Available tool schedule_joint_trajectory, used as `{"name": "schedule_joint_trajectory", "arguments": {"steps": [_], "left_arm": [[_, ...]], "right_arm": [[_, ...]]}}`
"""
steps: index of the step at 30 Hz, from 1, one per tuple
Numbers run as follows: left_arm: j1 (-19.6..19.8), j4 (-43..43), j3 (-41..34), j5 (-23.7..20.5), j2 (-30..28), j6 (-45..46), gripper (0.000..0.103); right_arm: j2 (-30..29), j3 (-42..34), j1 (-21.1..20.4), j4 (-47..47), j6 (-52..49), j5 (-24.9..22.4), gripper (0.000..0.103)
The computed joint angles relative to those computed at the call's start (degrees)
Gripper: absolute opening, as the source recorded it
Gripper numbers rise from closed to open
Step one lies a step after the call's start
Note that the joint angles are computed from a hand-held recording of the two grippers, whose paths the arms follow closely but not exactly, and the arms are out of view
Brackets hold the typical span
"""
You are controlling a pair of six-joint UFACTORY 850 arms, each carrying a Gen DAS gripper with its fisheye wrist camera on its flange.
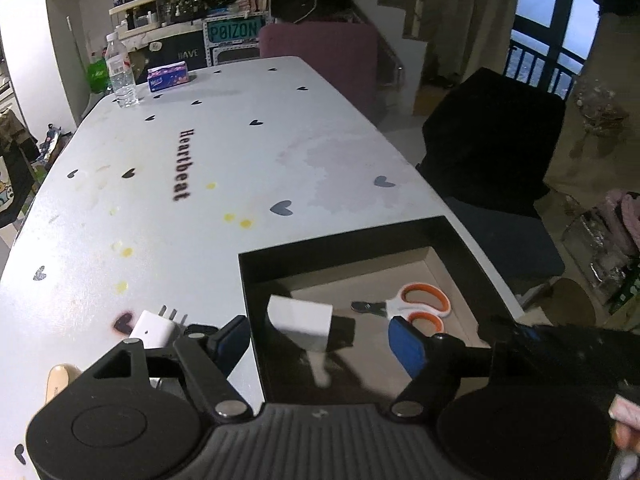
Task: Organize rigid objects
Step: 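Carry the charger over the black box and release it inside, then withdraw the left tool and move it toward the black glasses case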
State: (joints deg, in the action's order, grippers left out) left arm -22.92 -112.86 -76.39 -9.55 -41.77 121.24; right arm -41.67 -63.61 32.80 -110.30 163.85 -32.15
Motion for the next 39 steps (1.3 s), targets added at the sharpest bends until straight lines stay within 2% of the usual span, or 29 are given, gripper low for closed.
{"name": "schedule_joint_trajectory", "arguments": {"steps": [4, 9, 11, 25, 30, 34, 39], "left_arm": [[0.6, -0.4, 2.8, -2.2, 1.9, 1.7, 0.079], [1.5, -2.7, 7.2, -6.1, 5.1, 6.6, 0.094], [1.7, -5.6, 8.9, -7.2, 6.2, 10.6, 0.096], [4.3, -17.7, 16.9, -12.9, 10.5, 25.3, 0.098], [6.4, -21.0, 19.2, -16.6, 11.2, 28.9, 0.102], [8.0, -26.4, 21.3, -19.6, 11.8, 35.2, 0.103], [10.7, -28.2, 22.3, -22.6, 10.8, 39.6, 0.103]], "right_arm": [[0.0, 0.0, 0.0, 0.0, 0.0, 0.0, 0.006], [0.0, 0.0, 0.0, 0.0, -0.1, 0.0, 0.006], [0.0, 0.0, 0.0, 0.2, -0.2, 0.0, 0.006], [0.0, -0.2, 0.1, 1.1, -1.3, -0.2, 0.006], [-0.1, -0.4, 0.2, 1.8, -2.2, -0.3, 0.005], [-0.2, -0.5, 0.2, 2.1, -2.4, -0.3, 0.005], [-0.2, -0.5, 0.2, 2.2, -2.5, -0.3, 0.005]]}}
